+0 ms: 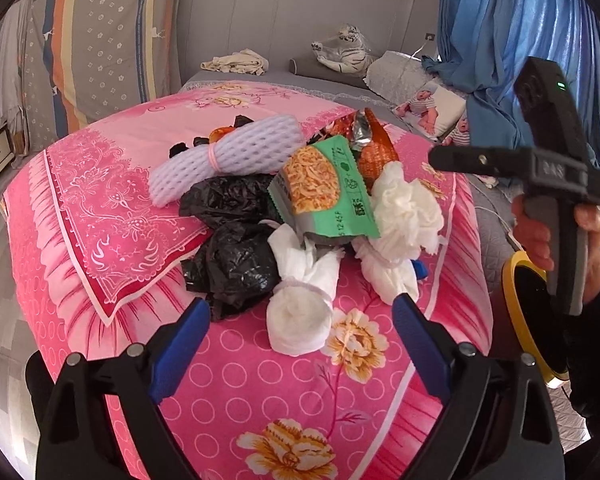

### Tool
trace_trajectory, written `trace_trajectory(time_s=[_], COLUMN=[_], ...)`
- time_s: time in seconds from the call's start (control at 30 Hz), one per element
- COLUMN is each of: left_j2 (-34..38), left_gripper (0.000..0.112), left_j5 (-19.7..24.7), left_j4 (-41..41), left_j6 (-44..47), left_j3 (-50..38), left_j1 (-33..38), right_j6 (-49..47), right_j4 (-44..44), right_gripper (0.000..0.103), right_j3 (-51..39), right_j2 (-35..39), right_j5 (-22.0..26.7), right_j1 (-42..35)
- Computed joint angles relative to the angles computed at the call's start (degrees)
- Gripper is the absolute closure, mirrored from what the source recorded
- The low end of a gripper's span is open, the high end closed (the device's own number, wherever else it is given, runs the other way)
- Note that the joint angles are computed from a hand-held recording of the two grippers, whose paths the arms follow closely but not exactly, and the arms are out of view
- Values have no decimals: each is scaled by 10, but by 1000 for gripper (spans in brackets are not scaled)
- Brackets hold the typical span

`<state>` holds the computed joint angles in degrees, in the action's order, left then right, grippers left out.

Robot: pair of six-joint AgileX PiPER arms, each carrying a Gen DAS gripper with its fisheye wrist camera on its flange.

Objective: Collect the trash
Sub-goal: 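Reach the left tool to the white tissue bundle while the right tool grasps the foam net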

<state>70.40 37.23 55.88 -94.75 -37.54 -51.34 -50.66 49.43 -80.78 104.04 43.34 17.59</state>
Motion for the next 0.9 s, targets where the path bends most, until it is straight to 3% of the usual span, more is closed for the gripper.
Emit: trace_trajectory(time_s=[0.13, 0.2, 0.3, 0.5, 0.67, 0.9], left_j2=[0, 11, 25, 58, 67, 112], left_gripper=[23, 23, 26, 41, 65, 76], left_j5=[-8, 1, -1, -22, -49, -34], left_j4=[4, 15, 14, -23, -49, -12], left_j6=[-9, -19, -12, 17, 18, -21], left_j3=[-3, -10, -19, -30, -26, -47], left_j1=[1, -3, 1, 37, 58, 45], right_j6=[72, 107, 157, 200, 206, 205], right_j4=[24, 15, -50, -127, -138, -139], right_gripper=[9, 17, 25, 39, 46, 56], right_j3=[-112, -156, -210, -264, -279, -272], right_j2=[80, 110, 145, 195, 220, 224], right_j5=[83, 100, 95, 108, 111, 111], right_j1=[-37, -38, -15, 23, 30, 30])
